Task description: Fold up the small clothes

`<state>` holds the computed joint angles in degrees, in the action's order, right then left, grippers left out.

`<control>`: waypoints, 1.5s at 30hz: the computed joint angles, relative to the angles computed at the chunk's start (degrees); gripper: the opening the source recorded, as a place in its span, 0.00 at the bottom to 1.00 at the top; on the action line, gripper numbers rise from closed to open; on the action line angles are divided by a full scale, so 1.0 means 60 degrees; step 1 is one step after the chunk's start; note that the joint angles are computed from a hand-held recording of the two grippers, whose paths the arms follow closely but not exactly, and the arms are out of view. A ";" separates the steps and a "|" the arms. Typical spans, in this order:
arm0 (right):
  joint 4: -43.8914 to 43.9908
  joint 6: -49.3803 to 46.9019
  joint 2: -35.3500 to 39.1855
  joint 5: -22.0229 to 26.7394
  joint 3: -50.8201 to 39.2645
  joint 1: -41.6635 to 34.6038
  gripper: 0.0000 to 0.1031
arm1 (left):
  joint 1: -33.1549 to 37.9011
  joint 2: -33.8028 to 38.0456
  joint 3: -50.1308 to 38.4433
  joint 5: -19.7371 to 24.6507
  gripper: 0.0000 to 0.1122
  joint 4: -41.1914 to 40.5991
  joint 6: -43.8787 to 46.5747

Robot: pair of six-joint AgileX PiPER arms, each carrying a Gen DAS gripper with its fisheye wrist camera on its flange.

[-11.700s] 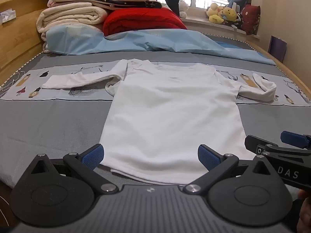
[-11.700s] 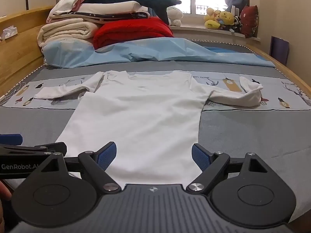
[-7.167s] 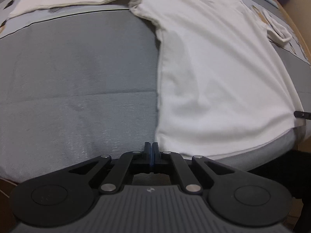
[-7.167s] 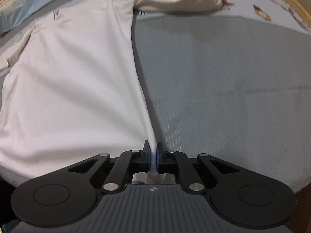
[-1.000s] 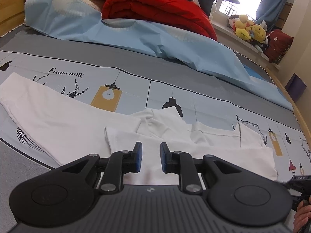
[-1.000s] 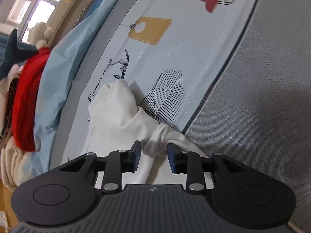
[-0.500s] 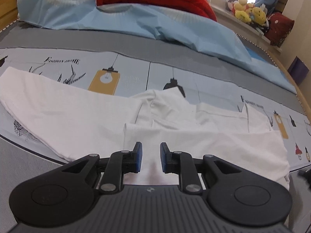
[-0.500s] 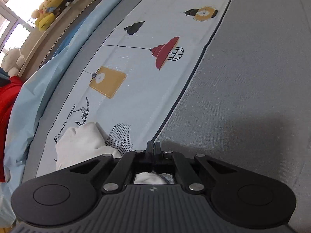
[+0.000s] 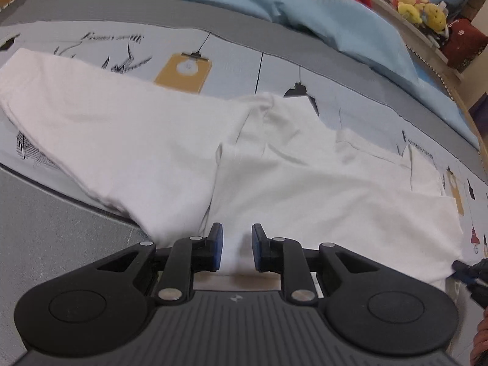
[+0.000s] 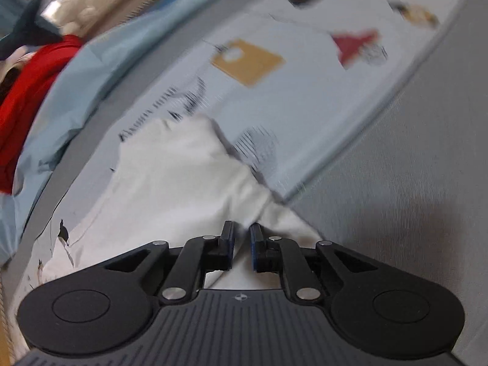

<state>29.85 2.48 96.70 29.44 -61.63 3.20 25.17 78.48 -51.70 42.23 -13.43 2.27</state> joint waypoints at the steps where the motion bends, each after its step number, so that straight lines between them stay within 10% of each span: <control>1: 0.0029 -0.0099 0.0095 0.0088 -0.0023 -0.0032 0.14 | -0.0043 0.0212 -0.0021 0.0197 0.20 0.0274 -0.0172; 13: -0.1283 0.0481 -0.1396 -0.0137 0.0018 0.1447 0.15 | 0.2563 -0.0599 -0.0132 -0.0279 0.22 -0.1963 0.2464; 18: -0.0470 -0.1514 -0.1873 -0.0188 0.0118 0.2558 0.15 | 0.4109 -0.0035 -0.0479 -0.0643 0.22 -0.2731 0.3326; 31: -0.2287 -0.0403 -0.1519 -0.0268 -0.0283 0.3963 0.15 | 0.5213 0.1471 -0.1502 -0.1259 0.31 -0.2090 0.3084; 45: -0.2545 -0.0008 -0.1036 -0.0162 -0.0530 0.4029 0.15 | 0.6677 0.3530 -0.2267 -0.1972 0.39 -0.5105 0.4106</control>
